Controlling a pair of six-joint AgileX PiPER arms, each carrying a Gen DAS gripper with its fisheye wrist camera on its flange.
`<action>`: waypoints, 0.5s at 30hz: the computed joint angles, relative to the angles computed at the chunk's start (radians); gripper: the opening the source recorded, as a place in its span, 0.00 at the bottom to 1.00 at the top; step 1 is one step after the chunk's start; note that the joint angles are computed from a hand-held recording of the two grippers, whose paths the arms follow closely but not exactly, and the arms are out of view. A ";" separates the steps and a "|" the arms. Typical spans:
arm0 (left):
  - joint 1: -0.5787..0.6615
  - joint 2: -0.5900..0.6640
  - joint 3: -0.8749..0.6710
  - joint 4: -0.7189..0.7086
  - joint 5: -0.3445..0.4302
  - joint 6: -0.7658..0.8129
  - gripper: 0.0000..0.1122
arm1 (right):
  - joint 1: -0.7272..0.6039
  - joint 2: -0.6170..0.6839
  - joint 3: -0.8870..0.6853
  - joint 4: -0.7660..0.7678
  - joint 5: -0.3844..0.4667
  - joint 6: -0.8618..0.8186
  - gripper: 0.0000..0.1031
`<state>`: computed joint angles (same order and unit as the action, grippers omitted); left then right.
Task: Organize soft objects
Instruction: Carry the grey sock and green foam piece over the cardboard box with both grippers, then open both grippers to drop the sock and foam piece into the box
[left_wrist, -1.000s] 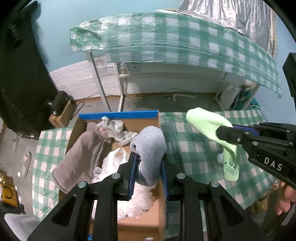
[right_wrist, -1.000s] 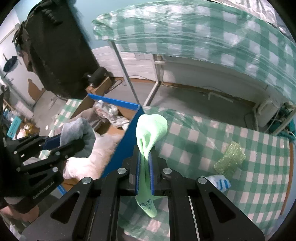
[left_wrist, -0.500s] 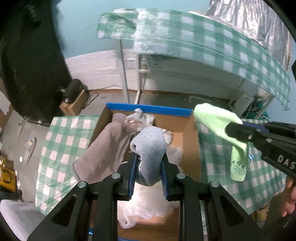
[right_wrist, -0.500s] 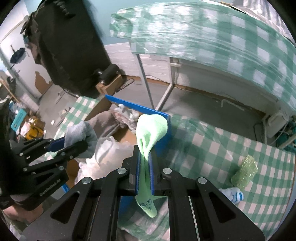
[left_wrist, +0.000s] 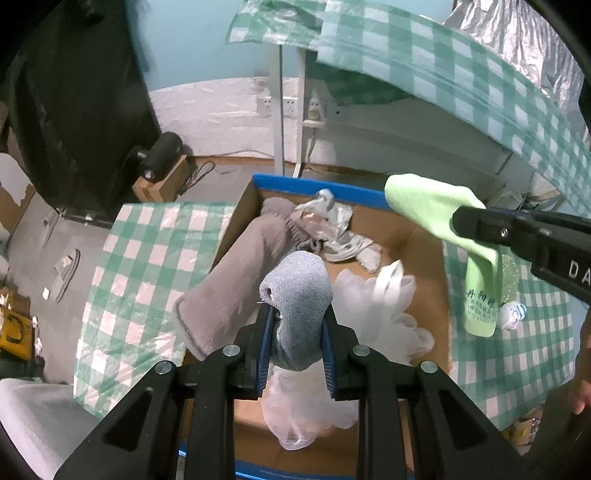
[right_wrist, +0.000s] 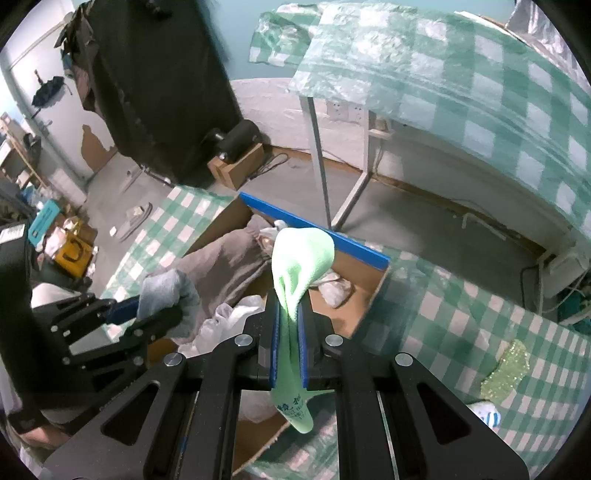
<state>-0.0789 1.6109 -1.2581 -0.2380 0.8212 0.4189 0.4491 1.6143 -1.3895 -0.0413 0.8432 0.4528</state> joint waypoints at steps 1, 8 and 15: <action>0.002 0.007 -0.002 0.006 0.003 -0.004 0.24 | -0.003 0.008 -0.003 0.008 -0.002 -0.011 0.08; 0.005 -0.011 0.009 0.007 -0.022 -0.016 0.51 | -0.002 0.033 -0.009 0.005 -0.020 -0.009 0.21; 0.005 -0.017 -0.001 0.011 -0.023 -0.038 0.56 | -0.001 0.015 0.008 -0.013 -0.028 0.008 0.46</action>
